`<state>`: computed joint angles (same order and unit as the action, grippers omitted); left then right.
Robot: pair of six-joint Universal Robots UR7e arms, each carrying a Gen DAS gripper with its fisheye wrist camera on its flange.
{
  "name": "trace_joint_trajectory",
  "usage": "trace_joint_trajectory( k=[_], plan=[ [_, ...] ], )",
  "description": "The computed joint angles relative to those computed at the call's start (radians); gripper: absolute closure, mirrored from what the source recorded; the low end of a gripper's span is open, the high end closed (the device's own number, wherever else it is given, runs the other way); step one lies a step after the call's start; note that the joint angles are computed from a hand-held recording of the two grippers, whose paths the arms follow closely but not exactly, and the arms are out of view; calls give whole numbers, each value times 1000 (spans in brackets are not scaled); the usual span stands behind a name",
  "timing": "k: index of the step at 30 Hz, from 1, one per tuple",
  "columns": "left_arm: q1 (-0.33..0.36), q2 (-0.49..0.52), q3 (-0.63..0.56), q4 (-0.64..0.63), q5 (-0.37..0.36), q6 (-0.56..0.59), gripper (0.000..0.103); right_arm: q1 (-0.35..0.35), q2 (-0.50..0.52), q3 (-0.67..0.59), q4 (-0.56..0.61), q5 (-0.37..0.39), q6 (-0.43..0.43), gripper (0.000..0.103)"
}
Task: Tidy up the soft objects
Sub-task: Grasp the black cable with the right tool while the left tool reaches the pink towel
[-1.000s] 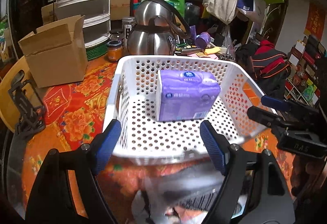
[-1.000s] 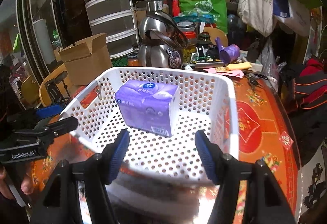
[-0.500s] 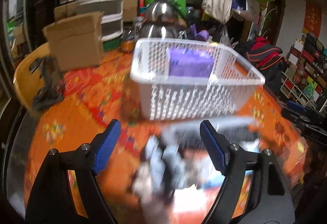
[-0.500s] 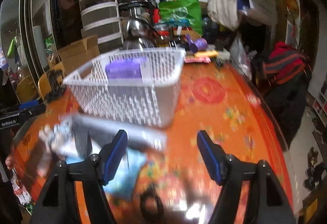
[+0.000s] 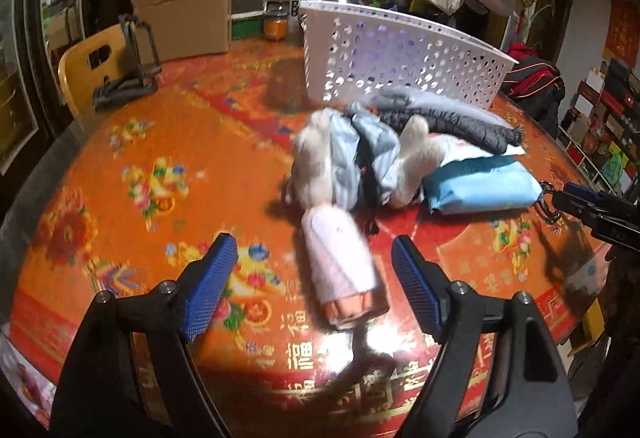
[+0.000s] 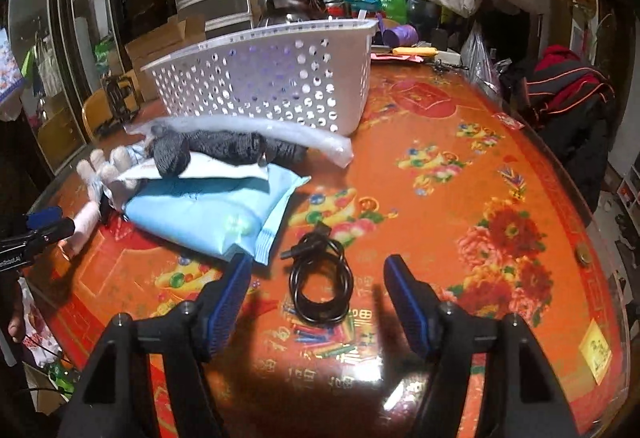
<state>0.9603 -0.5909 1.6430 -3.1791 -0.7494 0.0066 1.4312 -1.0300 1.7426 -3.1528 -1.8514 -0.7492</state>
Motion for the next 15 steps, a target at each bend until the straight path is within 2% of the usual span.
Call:
trace_joint_trajectory(
  k=[4, 6, 9, 12, 15],
  plan=[
    [7, 10, -3, -2, -10, -3, 25, 1, 18, -10, 15, -32, 3, 43],
    [6, 14, 1, -2, -7, -7, 25, 4, 28, -11, 0, -51, -5, 49],
    [5, 28, -10, -2, -3, 2, 25, 6, 33, -12, -10, -63, -14, 51],
    [5, 42, -17, 0, 6, 7, 26, 15, 48, -18, -38, -94, -32, 62],
    [5, 56, -31, -14, 28, 29, 30, 13, 47, -17, -41, -87, -40, 67]
  ],
)
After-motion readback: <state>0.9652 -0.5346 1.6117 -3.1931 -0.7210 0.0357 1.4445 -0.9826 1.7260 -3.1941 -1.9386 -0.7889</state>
